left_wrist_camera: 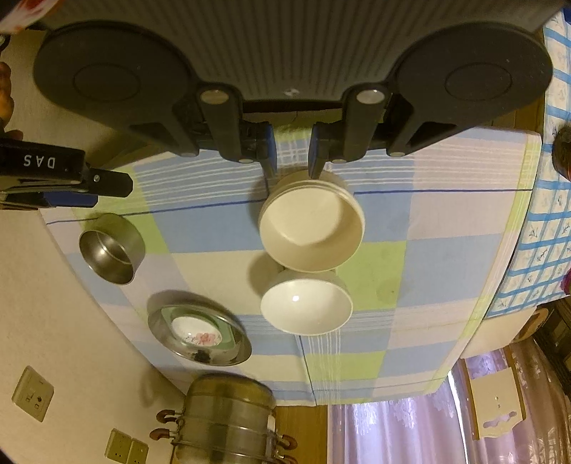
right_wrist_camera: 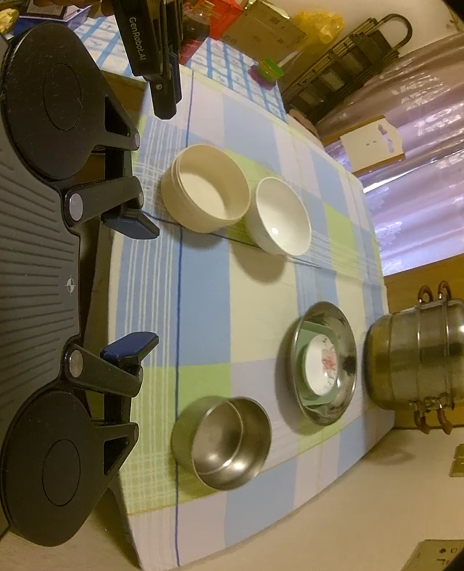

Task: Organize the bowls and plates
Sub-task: 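Move the left gripper to the rim of the cream ribbed bowl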

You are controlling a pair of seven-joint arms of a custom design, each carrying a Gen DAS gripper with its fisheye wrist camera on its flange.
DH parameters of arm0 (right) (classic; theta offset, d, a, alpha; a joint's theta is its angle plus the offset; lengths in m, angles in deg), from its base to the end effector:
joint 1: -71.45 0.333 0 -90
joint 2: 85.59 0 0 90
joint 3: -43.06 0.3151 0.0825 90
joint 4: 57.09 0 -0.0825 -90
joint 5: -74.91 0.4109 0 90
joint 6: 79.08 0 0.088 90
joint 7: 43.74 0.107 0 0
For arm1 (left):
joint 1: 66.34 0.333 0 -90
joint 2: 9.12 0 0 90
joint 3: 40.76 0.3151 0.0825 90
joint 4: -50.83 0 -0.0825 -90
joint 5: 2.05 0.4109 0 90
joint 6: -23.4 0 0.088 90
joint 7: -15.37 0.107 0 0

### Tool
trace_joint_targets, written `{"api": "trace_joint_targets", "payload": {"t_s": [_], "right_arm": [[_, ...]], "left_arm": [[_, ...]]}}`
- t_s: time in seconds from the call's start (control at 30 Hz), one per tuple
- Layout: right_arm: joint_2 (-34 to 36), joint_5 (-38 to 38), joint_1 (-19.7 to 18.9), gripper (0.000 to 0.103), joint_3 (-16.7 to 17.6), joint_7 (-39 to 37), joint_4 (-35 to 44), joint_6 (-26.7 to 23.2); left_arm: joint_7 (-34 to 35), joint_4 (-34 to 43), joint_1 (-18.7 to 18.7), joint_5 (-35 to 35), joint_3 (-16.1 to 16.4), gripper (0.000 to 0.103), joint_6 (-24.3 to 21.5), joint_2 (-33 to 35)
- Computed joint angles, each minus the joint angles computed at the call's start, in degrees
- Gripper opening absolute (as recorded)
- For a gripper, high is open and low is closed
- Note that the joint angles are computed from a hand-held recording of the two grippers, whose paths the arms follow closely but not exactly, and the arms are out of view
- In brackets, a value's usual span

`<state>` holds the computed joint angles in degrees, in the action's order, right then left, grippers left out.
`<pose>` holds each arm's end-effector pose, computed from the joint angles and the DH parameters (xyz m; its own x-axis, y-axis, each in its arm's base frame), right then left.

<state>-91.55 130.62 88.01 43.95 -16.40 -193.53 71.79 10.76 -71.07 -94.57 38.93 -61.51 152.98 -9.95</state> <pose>0.5100 0.1389 0.3731 0.6194 -0.7490 -0.2354 -0.7058 -0.3999 -0.5847 0.3926 -0.4256 0.4202 0.3435 -0.9374 0.0566 -0.7647 -0.3142 -0.5625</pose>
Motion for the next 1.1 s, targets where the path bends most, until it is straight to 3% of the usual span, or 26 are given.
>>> {"api": "trace_joint_targets", "payload": {"t_s": [0.53, 1.1], "right_arm": [[3.0, -3.8, 2.9, 0.059, 3.0, 7.0, 1.1, 2.4], [7.6, -4.7, 3.4, 0.058, 5.6, 12.7, 4.0, 5.9]], "left_arm": [[3.5, -8.9, 3.7, -4.9, 0.0, 0.017, 3.6, -6.6], [8.5, -12.6, 8.0, -4.8, 1.0, 0.017, 9.8, -7.6]]}}
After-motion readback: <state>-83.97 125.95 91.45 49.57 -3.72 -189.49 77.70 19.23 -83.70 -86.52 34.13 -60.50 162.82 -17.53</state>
